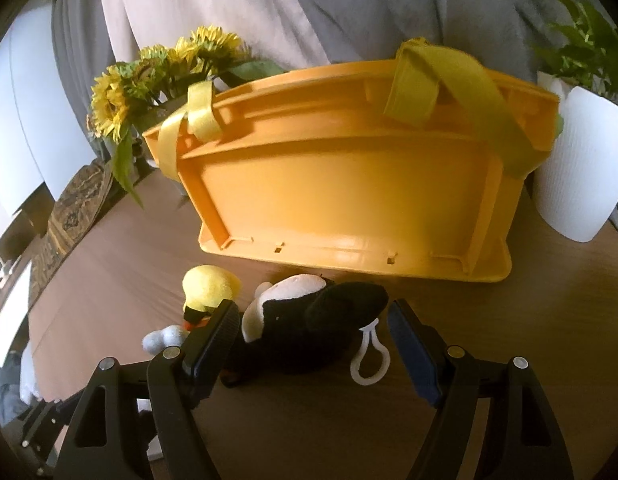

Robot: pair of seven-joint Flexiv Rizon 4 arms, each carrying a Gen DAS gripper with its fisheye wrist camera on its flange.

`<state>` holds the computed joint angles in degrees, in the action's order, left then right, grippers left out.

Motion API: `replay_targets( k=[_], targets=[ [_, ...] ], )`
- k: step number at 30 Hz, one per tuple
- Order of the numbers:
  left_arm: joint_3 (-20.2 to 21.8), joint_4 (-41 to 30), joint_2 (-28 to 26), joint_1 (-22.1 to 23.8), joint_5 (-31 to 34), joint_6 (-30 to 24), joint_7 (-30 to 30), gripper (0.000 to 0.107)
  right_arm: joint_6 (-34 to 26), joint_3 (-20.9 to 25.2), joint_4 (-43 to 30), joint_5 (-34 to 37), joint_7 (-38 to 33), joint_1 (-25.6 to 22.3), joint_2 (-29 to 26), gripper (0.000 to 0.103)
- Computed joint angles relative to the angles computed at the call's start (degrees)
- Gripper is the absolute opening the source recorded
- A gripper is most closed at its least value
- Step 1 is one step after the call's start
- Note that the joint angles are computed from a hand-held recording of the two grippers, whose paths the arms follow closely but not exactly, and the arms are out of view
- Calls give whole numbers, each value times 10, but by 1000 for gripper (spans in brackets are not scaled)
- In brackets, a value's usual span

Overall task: Organize soft objects
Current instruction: 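Move the left gripper to the white napkin while the right gripper approaches the Mickey plush, then close the left gripper on the white napkin while the right gripper grasps the Mickey plush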

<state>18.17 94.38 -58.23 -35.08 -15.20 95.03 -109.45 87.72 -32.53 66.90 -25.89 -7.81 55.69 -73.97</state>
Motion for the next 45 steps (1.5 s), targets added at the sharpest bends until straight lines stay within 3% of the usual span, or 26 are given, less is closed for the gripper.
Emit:
replay_targets(
  k=[6, 9, 11, 17, 22, 30, 45],
  targets=[
    [-14, -7, -3, 14, 4, -12, 2, 57, -6, 28, -19, -6, -16, -19, -5, 78],
    [-1, -10, -7, 6, 8, -14, -3, 50, -10, 37, -27, -9, -21, -24, -7, 77],
    [2, -11, -8, 5, 11, -14, -5, 46, -7, 37, -25, -9, -20, -23, -6, 72],
    [11, -9, -8, 2, 17, -14, -9, 27, -4, 30, -16, -5, -17, -14, -3, 62],
    [-13, -6, -5, 22, 26, 1, 10, 9, -10, 22, -2, -6, -14, -3, 4, 57],
    [-27, 29, 12, 25, 10, 50, 35, 7, 2, -28, 46, 2, 18, 39, 19, 57],
    [-78, 118, 83, 51, -34, 182, 144, 7, 2, -115, 134, 43, 55, 138, 49, 57]
  ],
)
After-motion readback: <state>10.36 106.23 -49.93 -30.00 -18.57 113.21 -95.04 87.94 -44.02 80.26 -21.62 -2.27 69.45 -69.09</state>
